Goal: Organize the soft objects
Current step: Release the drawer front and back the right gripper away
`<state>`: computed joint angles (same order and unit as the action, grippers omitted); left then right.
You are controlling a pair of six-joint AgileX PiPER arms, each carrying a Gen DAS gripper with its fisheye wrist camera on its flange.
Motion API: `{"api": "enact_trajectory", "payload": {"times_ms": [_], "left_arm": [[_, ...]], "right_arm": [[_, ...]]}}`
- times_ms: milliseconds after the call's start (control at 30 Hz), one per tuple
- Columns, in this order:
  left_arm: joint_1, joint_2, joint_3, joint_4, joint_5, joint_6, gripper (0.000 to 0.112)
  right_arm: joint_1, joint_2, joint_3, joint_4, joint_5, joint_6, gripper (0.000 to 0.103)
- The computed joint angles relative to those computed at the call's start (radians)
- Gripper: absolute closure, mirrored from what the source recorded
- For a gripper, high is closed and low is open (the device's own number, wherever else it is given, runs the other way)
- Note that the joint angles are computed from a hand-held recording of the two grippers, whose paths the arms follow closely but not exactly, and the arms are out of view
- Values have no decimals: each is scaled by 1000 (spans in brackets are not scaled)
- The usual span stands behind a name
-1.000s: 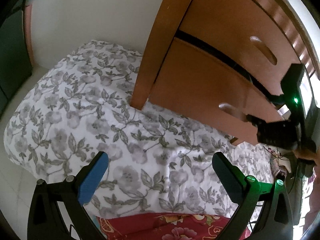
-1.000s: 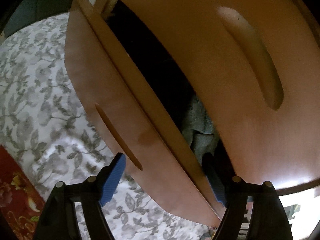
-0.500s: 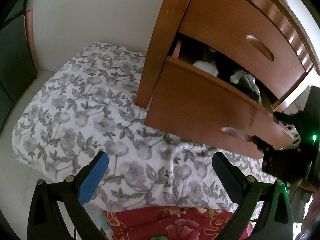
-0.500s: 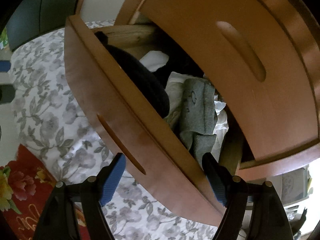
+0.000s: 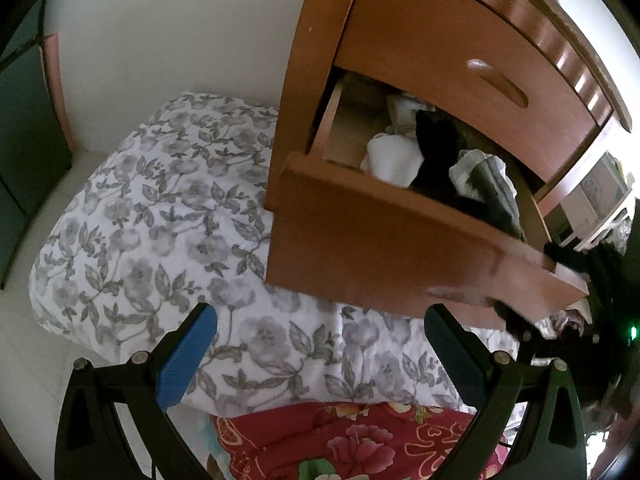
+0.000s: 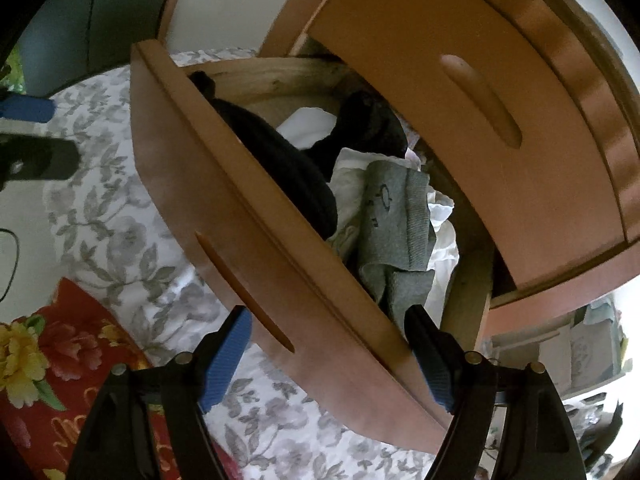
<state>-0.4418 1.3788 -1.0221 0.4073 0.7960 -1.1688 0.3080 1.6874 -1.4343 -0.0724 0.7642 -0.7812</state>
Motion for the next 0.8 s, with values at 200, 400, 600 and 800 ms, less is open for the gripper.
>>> {"api": "enact_trajectory", "payload": {"times_ms": [200,400,600,800], "left_arm": [[-15,-8,-1,1,18,2,9],[-24,-14,-6,8,39,-3,9],[-33,-23,-5,15,51,-10,9],[-51,-33,-14,31,78,-23,9]], "right_arm": [[2,-63,72,17,-24,-13,20],[3,-56,49,8,-12,40,20],[6,-72,76,2,-38,68,20],[-21,-49,25,78,3,74,21]]}}
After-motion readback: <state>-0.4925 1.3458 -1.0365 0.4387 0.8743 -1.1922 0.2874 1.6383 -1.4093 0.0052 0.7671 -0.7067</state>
